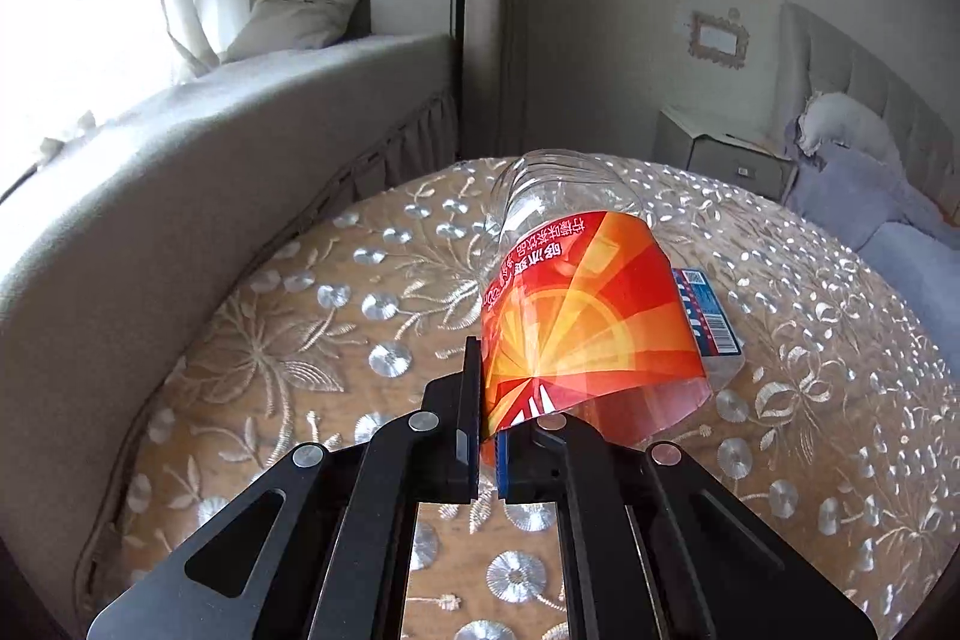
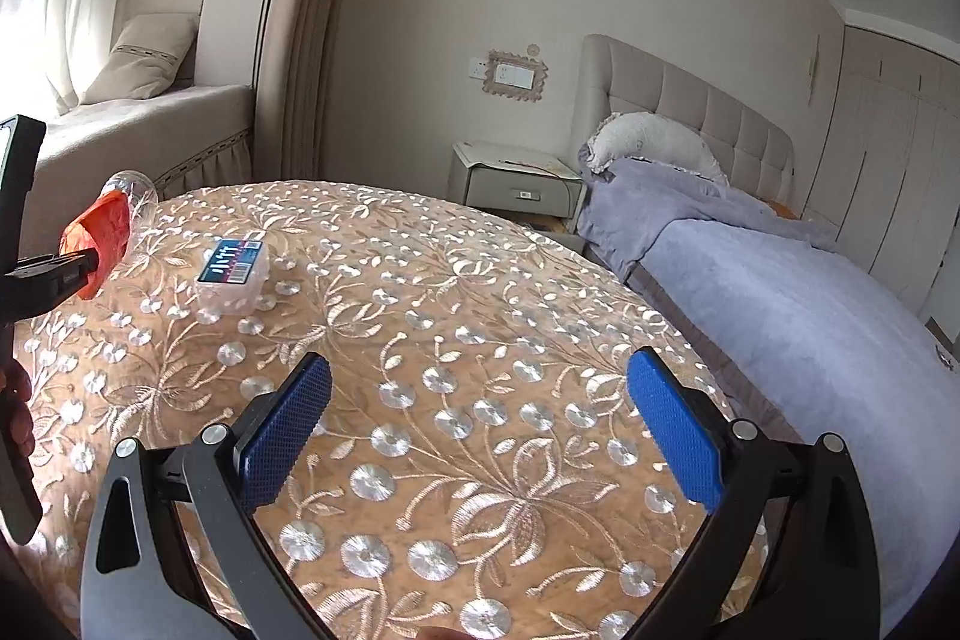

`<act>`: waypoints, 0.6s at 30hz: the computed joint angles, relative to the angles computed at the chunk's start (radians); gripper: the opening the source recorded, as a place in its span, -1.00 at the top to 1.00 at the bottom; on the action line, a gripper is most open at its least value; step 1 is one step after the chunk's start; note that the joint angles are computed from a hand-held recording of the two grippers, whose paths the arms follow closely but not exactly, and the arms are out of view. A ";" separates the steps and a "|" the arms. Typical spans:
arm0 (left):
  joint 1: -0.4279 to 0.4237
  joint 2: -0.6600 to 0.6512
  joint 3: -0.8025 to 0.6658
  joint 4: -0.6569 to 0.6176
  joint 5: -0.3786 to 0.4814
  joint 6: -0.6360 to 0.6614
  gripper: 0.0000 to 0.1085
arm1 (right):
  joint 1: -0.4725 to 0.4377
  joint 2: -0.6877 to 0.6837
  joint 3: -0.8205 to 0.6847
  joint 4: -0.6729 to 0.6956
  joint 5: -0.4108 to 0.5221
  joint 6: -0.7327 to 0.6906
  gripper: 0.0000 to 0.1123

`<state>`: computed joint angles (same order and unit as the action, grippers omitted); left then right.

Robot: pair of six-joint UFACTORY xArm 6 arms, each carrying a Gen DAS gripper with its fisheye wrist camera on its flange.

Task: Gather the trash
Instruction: 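Grasp the blue box with the right gripper while the left gripper holds the bottle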

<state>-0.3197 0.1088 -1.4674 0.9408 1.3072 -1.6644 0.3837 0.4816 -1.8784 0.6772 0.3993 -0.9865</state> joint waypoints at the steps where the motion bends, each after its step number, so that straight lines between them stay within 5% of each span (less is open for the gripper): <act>1: -0.004 -0.017 0.015 0.008 -0.002 -0.003 0.95 | 0.010 -0.001 -0.003 0.004 0.008 -0.003 -0.75; 18: 0.041 -0.206 0.208 0.104 -0.124 -0.019 0.95 | 0.186 0.197 -0.288 -0.169 0.114 0.106 -0.75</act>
<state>-0.2791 -0.0970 -1.2591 1.0444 1.1834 -1.6834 0.5701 0.6785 -2.1667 0.5084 0.5129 -0.8809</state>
